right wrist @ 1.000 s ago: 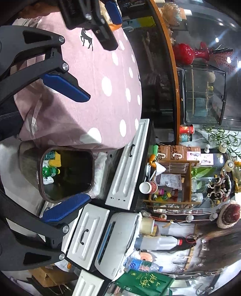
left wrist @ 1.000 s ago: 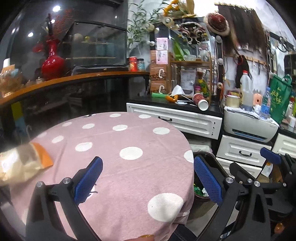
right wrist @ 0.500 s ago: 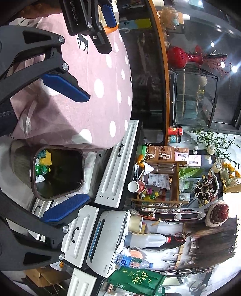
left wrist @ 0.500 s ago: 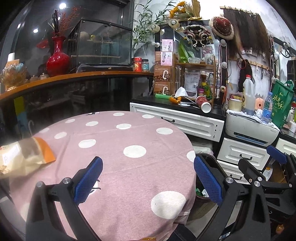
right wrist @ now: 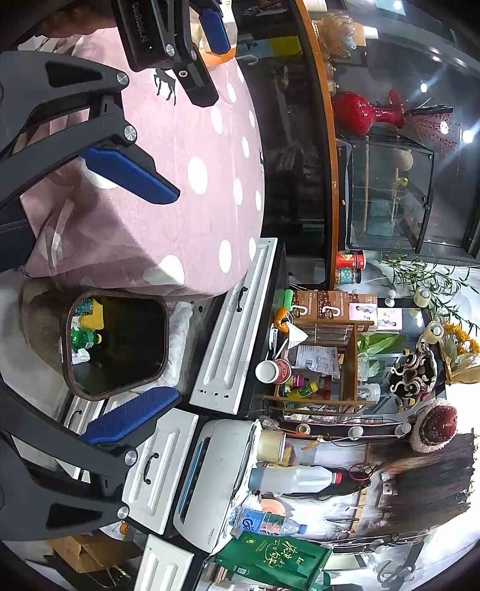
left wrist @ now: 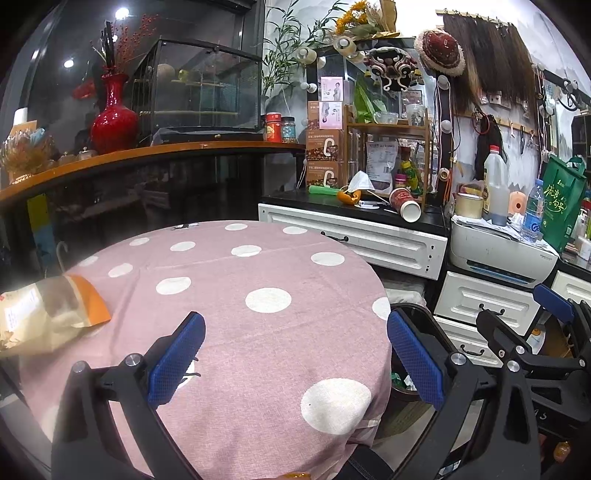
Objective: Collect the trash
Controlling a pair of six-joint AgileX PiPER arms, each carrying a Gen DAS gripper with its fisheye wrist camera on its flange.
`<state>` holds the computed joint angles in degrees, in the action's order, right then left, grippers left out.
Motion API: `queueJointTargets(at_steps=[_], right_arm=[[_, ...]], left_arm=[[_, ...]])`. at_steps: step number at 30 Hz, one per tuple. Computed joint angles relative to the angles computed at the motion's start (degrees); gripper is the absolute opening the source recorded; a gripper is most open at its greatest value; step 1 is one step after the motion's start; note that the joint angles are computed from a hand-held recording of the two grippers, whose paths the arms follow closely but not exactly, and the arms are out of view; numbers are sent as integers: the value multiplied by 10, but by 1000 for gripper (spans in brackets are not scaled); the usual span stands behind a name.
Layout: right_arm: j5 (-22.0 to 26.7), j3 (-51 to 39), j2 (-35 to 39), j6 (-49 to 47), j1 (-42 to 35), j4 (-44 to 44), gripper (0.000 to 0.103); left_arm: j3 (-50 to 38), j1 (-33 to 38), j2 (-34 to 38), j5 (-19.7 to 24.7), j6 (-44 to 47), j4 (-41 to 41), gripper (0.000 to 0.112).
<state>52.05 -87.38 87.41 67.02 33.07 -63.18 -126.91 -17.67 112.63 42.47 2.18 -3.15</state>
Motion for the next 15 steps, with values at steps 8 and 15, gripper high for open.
queueJointTargets(at_steps=[8, 15], right_arm=[[0, -2, 1, 0, 0, 2, 97], [0, -4, 3, -1, -2, 4, 97]], left_arm=[[1, 2, 0, 1, 4, -5, 98], [13, 5, -4, -7, 16, -14, 98]])
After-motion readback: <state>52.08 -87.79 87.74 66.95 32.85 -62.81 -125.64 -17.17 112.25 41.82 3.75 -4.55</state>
